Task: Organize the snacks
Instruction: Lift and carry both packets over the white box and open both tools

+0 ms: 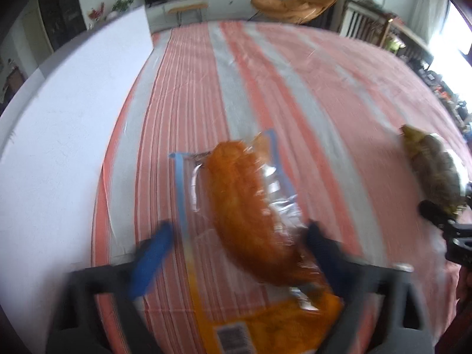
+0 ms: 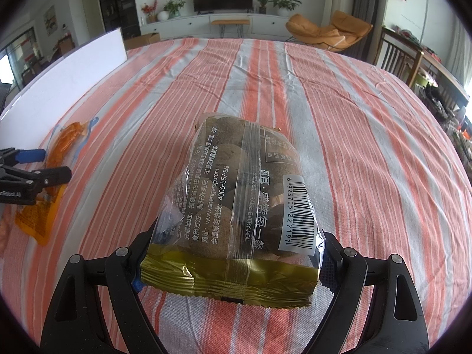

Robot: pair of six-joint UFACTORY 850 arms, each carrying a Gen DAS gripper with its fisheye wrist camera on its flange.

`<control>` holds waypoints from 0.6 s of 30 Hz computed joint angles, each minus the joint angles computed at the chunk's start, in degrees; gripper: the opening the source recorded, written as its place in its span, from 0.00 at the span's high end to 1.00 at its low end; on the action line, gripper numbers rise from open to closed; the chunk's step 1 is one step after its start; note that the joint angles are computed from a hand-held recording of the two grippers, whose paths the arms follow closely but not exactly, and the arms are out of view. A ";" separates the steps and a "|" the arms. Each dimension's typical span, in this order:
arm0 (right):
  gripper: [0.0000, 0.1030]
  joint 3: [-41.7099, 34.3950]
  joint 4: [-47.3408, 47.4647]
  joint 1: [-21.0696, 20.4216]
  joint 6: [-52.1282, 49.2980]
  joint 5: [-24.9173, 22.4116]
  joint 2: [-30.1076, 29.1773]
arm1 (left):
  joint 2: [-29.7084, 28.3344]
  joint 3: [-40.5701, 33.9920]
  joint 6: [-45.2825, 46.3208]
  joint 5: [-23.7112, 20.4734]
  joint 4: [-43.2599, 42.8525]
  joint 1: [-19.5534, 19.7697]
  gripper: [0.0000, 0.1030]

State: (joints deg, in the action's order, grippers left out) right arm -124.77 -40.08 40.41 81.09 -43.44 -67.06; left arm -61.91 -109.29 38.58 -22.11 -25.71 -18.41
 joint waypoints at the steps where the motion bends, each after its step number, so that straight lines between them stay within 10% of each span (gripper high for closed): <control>1: 0.15 -1.41 3.95 -0.37 -3.80 -0.59 -0.44 | -0.20 -0.67 0.77 -2.10 -2.22 0.51 0.37; 8: 0.15 -6.55 23.55 -3.51 -17.07 -1.04 -0.60 | 3.78 5.34 12.61 -4.68 -18.91 2.69 0.58; 11: 0.33 -8.65 23.71 -3.72 -17.24 -2.82 -1.79 | 6.01 9.64 19.79 -4.06 -25.85 3.22 0.61; 18: 0.37 -0.78 20.61 -2.79 -11.94 2.23 4.03 | 9.51 14.53 32.35 -12.37 -44.78 7.20 0.63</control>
